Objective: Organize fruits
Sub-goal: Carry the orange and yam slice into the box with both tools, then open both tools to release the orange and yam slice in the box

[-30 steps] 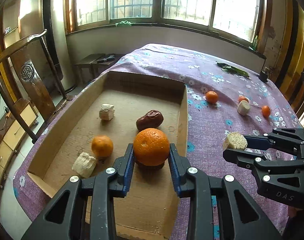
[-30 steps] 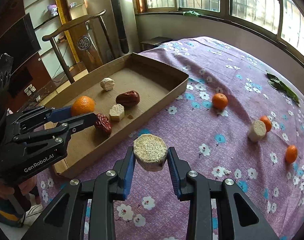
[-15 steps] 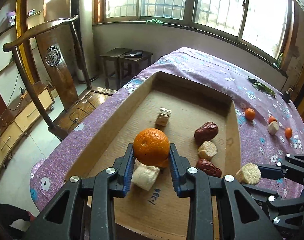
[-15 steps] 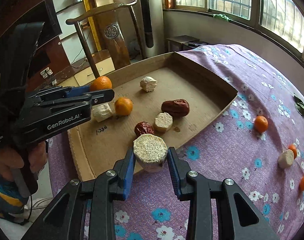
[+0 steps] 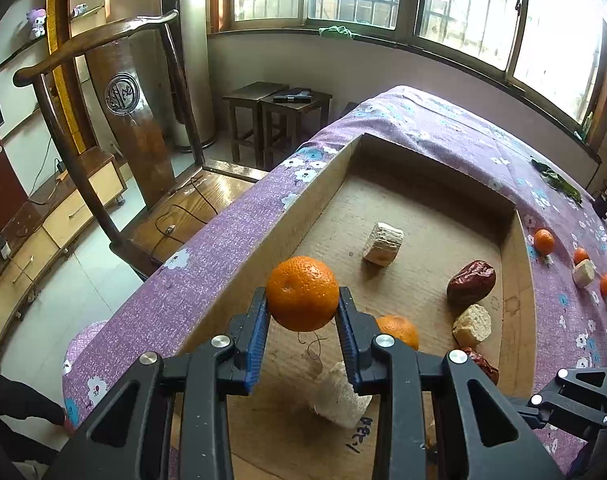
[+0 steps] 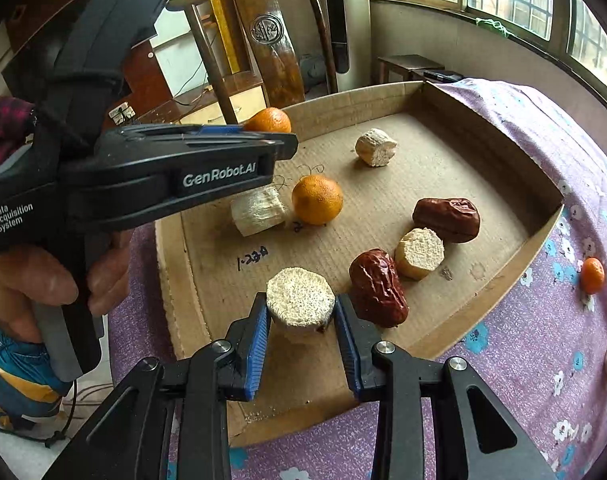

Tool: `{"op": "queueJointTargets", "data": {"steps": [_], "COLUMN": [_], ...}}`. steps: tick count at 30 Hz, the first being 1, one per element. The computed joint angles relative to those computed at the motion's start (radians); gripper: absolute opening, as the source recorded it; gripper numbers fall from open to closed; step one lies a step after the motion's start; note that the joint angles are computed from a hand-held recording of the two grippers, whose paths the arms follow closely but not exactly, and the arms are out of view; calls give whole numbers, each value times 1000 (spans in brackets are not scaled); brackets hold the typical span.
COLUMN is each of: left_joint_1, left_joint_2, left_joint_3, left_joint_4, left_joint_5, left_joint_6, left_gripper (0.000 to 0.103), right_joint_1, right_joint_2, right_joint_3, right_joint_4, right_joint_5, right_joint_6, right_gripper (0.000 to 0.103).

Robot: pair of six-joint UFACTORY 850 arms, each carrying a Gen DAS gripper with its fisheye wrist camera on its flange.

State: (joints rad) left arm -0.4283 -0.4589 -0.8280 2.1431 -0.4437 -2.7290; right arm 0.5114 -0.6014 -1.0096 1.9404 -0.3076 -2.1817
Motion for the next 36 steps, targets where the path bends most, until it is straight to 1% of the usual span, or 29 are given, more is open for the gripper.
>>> {"op": "queueJointTargets", "data": {"steps": [5, 9, 11, 13, 16, 18, 19, 20, 21, 22, 23, 24, 26, 28, 29, 31, 34, 36], "left_joint_1": [6, 9, 11, 7, 4, 4, 7, 8, 7, 3, -6, -13, -25, -40, -48, -67, -99, -122], "left_joint_2": [-27, -43, -50, -51, -52, -50, -46, -40, -36, -35, -33, -29, -16, -3, 4, 22, 41, 50], "left_joint_3": [-22, -33, -38, -37, -39, -38, -33, -26, -23, -23, -22, -20, -8, 1, 5, 16, 24, 25], "left_joint_4": [-26, -49, -70, -77, -97, -98, -75, -46, -31, -48, -74, -86, -82, -94, -104, -107, -119, -100], "left_joint_5": [25, 38, 43, 33, 30, 32, 32, 30, 30, 26, 13, 2, -17, -37, -49, -72, -108, -117], "left_joint_6": [24, 46, 64, 69, 85, 78, 47, 11, -3, 14, 40, 50, 40, 40, 42, 41, 48, 30], "left_gripper": [32, 32, 32, 33, 34, 43, 52, 58, 60, 65, 69, 70, 74, 79, 79, 80, 90, 90], "right_joint_1": [8, 14, 21, 21, 15, 6, 3, -1, -5, -9, -12, -16, -23, -35, -41, -55, -77, -95], "right_joint_2": [-22, -25, -26, -26, -22, -18, -15, -8, 0, 8, 14, 23, 40, 65, 77, 106, 148, 172], "right_joint_3": [-21, -26, -28, -25, -19, -15, -11, -3, 6, 16, 24, 35, 53, 81, 95, 127, 172, 196], "right_joint_4": [-4, 23, 73, 106, 96, 63, 55, 52, 60, 77, 96, 115, 136, 169, 189, 234, 312, 361], "right_joint_5": [15, 31, 51, 50, 38, 24, 13, 0, -14, -24, -30, -37, -47, -64, -72, -87, -97, -99], "right_joint_6": [13, -11, -60, -91, -73, -27, -16, -14, -23, -37, -52, -68, -87, -117, -133, -179, -251, -285], "right_gripper": [36, 36, 36, 37, 37, 37, 38, 39, 44, 49, 50, 52, 53, 54, 55, 59, 67, 67]}}
